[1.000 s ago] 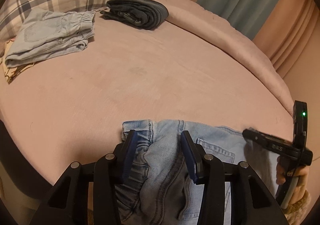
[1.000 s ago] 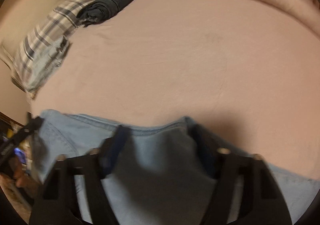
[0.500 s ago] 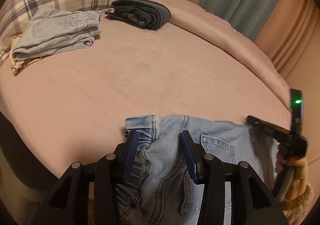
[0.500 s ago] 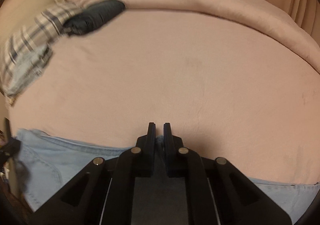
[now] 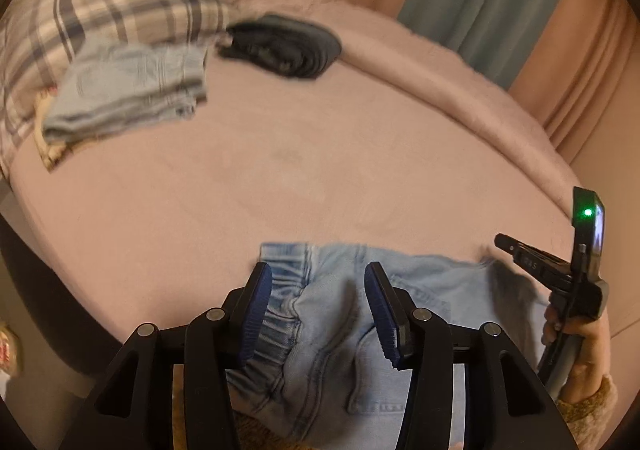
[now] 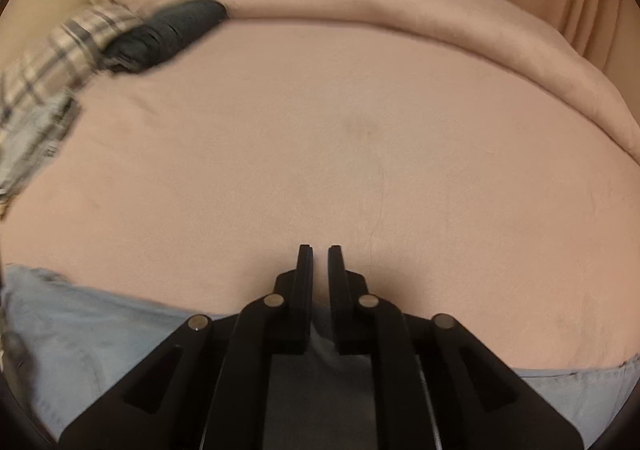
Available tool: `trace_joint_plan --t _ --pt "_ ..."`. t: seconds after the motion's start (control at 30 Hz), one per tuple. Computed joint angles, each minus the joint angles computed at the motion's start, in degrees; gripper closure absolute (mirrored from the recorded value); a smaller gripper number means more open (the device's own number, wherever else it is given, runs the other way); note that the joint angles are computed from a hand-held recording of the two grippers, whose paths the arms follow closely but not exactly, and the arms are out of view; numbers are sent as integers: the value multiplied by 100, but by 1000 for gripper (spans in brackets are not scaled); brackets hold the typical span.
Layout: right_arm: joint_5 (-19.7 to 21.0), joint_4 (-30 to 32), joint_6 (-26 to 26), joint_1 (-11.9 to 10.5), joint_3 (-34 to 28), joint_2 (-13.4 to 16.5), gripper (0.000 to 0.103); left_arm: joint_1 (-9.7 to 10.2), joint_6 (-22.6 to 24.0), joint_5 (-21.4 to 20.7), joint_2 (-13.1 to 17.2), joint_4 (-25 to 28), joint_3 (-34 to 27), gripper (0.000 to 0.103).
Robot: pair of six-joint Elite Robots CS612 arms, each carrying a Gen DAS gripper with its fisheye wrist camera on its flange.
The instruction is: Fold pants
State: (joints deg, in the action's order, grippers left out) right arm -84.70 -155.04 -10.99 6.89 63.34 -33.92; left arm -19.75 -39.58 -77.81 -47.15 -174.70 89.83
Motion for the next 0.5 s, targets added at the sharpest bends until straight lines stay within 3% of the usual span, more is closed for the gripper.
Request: trace_joint_plan --t 0.17,0.23,0.33,0.4,0.47,0.5 --pt "238 -511 -60 -32 461 -373 94 66 12 -858 14 -267 38 53" --pt "724 -280 -178 -67 618 -506 94 54 49 -999 69 -198 -20 53" --pt "1059 220 -464 -44 625 -515 94 31 139 -1132 187 13 -159 53" --pt "653 538 -537 67 454 -376 94 36 107 -1120 253 175 -224 53" --pt "12 743 -501 185 241 -187 94 57 80 -1210 293 338 -255 59" --pt "-80 755 -493 206 190 -128 94 67 49 -1265 311 390 -258 63"
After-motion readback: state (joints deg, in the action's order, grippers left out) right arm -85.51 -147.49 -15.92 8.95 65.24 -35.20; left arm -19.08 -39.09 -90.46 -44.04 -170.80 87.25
